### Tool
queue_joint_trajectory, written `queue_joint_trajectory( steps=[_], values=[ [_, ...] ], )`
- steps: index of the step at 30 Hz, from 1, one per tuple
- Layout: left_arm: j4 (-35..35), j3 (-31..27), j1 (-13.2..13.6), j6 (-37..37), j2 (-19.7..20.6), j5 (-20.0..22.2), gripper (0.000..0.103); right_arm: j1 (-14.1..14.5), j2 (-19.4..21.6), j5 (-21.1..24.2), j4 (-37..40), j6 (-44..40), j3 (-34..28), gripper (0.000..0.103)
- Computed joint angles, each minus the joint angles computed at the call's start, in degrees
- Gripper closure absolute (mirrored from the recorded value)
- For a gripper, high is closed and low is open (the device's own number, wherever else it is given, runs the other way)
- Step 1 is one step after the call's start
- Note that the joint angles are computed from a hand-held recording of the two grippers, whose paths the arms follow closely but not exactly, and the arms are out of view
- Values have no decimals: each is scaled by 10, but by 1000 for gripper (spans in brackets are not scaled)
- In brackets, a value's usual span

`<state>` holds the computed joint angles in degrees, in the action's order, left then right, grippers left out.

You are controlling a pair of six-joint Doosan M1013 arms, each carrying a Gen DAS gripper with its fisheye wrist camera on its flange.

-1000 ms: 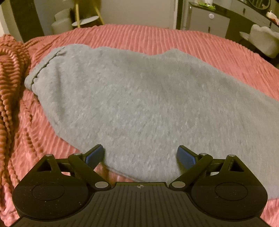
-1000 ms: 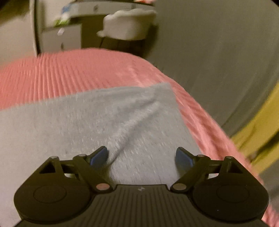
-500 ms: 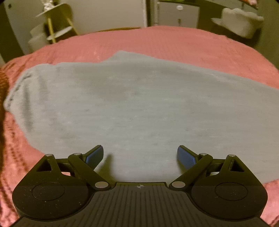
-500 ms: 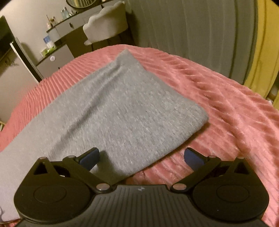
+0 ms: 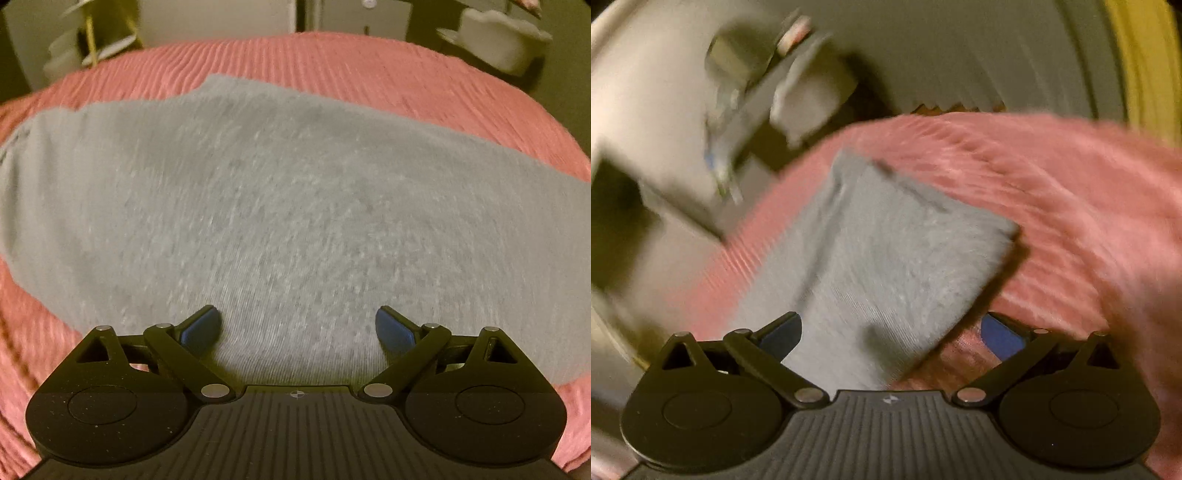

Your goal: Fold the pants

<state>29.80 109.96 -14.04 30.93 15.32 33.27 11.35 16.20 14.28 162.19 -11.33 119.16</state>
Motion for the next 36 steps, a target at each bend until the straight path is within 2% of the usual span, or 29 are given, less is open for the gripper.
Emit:
queue_joint_trajectory(
  steps=[1,2,4,5,10,13,15,16,17,18,19,20,22,23,24,25,26,29,32,34,35,36],
  values=[
    [-1,1,1,-6,-1,-3,7,-10,1,54,-14,53,17,0],
    [-1,1,2,-6,0,-4,7,-16,2,84,-19,76,26,1],
    [2,-1,2,-5,1,0,7,-26,7,119,-36,108,35,1],
    [5,-1,0,-6,1,2,7,-29,9,126,-38,112,36,5],
    [14,-3,-4,-8,1,14,7,-28,10,111,-28,82,26,23],
    [15,-5,-5,-7,3,17,7,-32,19,101,-53,103,12,24],
    [15,-7,-5,-6,5,21,6,-34,28,103,-48,91,6,30],
    [16,-7,-5,-6,6,23,6,-35,33,102,-36,83,3,39],
    [18,-8,-6,-7,6,25,6,-37,37,104,-30,83,2,60],
    [19,-9,-6,-7,7,26,6,-40,42,103,-34,100,0,73],
    [19,-9,-7,-8,7,28,6,-41,43,103,-33,115,0,93],
    [19,-9,-7,-9,6,29,6,-41,44,115,-22,105,3,93],
    [16,-10,-7,-8,7,30,6,-32,41,131,34,17,9,93],
    [16,-10,-7,-8,7,30,6,-31,42,135,41,0,9,90],
    [15,-11,-7,-7,8,31,6,-32,45,129,31,12,5,89],
    [16,-13,-7,-7,10,33,6,-36,51,107,2,54,-3,88],
    [20,-14,-8,-6,10,34,5,-41,56,105,-27,92,-8,89],
    [34,-12,-11,-10,9,35,5,-41,56,104,-30,89,-15,90],
    [41,-11,-14,-8,7,34,5,-24,37,83,55,-74,-21,93],
    [36,-13,-15,7,9,30,5,-15,31,58,88,-150,-31,93],
    [35,-15,-16,13,10,32,5,-13,30,32,104,-183,-39,93],
    [38,-15,-17,14,10,33,5,-10,32,-18,132,-223,-54,93]
  ],
)
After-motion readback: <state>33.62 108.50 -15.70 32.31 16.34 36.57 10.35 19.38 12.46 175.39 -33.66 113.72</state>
